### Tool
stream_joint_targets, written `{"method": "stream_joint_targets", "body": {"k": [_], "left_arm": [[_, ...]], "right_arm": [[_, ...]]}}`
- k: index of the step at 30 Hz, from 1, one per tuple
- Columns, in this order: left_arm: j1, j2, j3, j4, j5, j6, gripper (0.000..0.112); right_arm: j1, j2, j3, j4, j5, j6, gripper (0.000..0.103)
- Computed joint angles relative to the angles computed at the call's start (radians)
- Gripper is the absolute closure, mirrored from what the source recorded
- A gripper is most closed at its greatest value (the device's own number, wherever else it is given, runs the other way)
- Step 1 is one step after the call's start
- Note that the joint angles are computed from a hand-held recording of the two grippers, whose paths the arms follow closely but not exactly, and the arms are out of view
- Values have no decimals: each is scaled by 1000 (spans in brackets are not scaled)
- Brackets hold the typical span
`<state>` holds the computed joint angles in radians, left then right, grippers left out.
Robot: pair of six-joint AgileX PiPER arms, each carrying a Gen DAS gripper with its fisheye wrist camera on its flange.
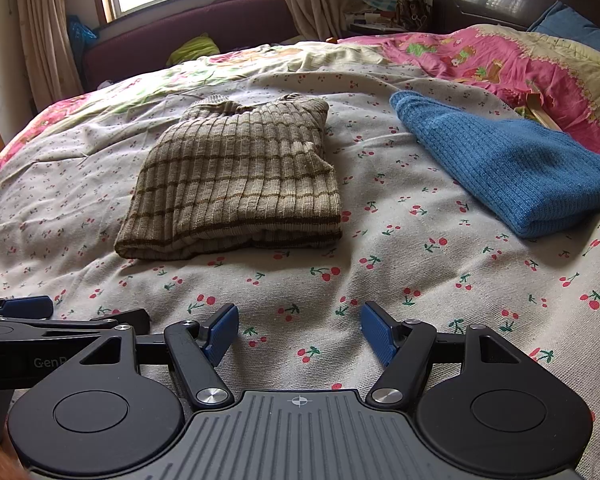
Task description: Fold small clothes
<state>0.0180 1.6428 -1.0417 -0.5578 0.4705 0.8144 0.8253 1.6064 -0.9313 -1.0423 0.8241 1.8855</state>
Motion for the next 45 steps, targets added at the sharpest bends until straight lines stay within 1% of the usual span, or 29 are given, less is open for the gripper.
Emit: {"method": "stream_joint_targets", "body": {"k": [45], "left_arm": [[-3,6,-4,4,-8,-20,9]], "right_arm": [[-5,4,-2,-7,-2,2,34]]}}
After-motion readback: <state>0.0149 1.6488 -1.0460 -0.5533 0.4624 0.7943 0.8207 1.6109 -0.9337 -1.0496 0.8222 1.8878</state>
